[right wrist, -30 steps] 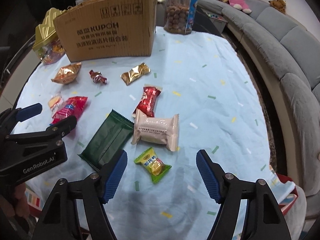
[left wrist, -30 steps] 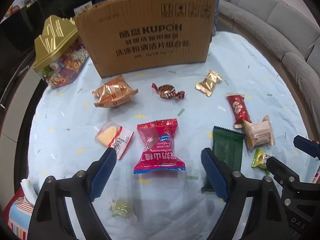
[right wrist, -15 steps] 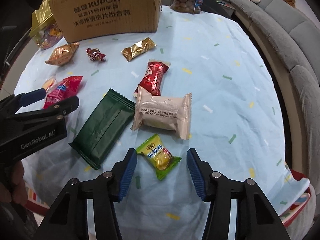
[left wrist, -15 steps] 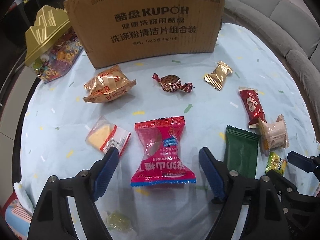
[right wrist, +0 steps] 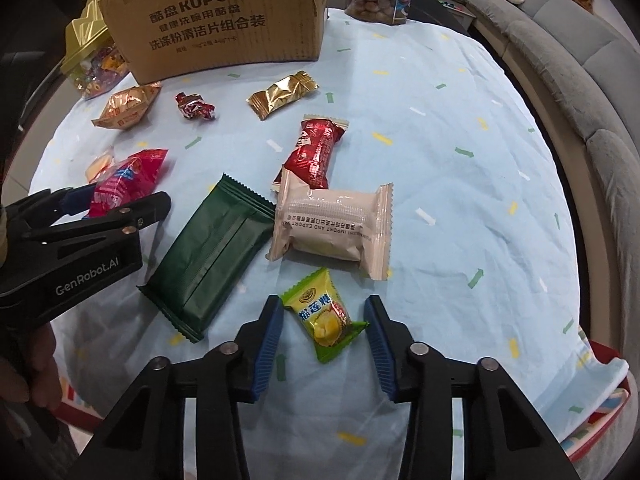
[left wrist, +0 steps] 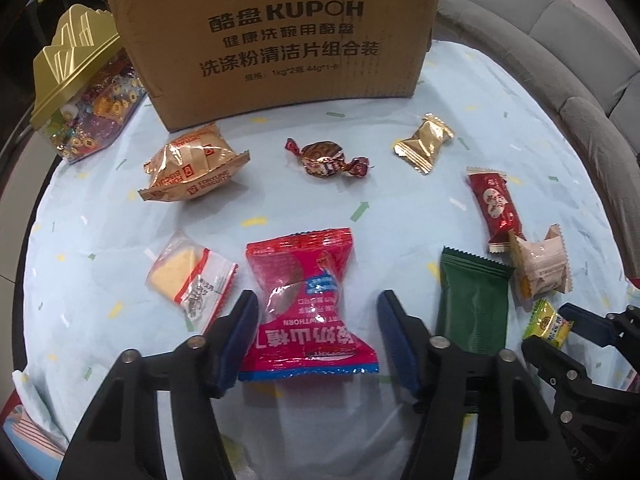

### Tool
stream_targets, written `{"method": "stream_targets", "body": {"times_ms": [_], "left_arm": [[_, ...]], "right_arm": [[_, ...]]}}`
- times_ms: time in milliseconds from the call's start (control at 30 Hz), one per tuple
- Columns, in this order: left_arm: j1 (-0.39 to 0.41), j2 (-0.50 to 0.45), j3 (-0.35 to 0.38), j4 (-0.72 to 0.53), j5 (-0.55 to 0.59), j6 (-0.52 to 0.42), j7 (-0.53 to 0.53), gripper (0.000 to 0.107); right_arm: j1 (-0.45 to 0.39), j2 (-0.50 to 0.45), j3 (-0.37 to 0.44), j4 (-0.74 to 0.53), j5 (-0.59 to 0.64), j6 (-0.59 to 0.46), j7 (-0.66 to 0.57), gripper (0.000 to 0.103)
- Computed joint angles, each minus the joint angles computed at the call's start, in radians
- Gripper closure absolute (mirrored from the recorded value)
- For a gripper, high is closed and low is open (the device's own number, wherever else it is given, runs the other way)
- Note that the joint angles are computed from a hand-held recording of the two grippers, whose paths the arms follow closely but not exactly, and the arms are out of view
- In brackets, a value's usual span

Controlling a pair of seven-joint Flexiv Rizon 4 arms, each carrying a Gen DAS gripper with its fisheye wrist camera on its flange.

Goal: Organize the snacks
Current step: 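Close the left gripper on the red-pink bag while the right gripper closes on the yellow-green packet, then lift and carry both held snacks over the open cardboard box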

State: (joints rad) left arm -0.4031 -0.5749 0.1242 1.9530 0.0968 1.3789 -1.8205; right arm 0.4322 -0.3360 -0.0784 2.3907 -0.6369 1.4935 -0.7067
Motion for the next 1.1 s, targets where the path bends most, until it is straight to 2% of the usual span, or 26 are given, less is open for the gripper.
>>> {"method": "stream_targets", "body": {"times_ms": [400, 567, 833, 1033, 1100], "left_arm": [[0.005, 0.019, -0.014, 0.026, 0.005, 0.011, 0.007, 0.057], [-0.003, 0.029, -0.008, 0.036, 0.006, 0.023, 0.01, 0.058], [-0.035, 0.07, 0.027, 0.056, 0.033, 0.039, -0.021, 0.058], [-0.05, 0.11, 0.05, 0.073, 0.072, 0.044, -0.055, 0.058], [-0.06, 0.126, 0.062, 0.077, 0.091, 0.044, -0.073, 0.058]], "right_arm": [[0.015, 0.001, -0.017, 0.014, 0.006, 0.035, -0.007, 0.082], [0.039, 0.007, -0.04, 0.024, 0.012, 0.054, -0.012, 0.082], [0.151, 0.046, -0.188, 0.068, -0.057, 0.106, 0.044, 0.082], [0.28, 0.084, -0.363, 0.115, -0.14, 0.151, 0.106, 0.082], [0.352, 0.097, -0.453, 0.135, -0.163, 0.169, 0.12, 0.082]]}}
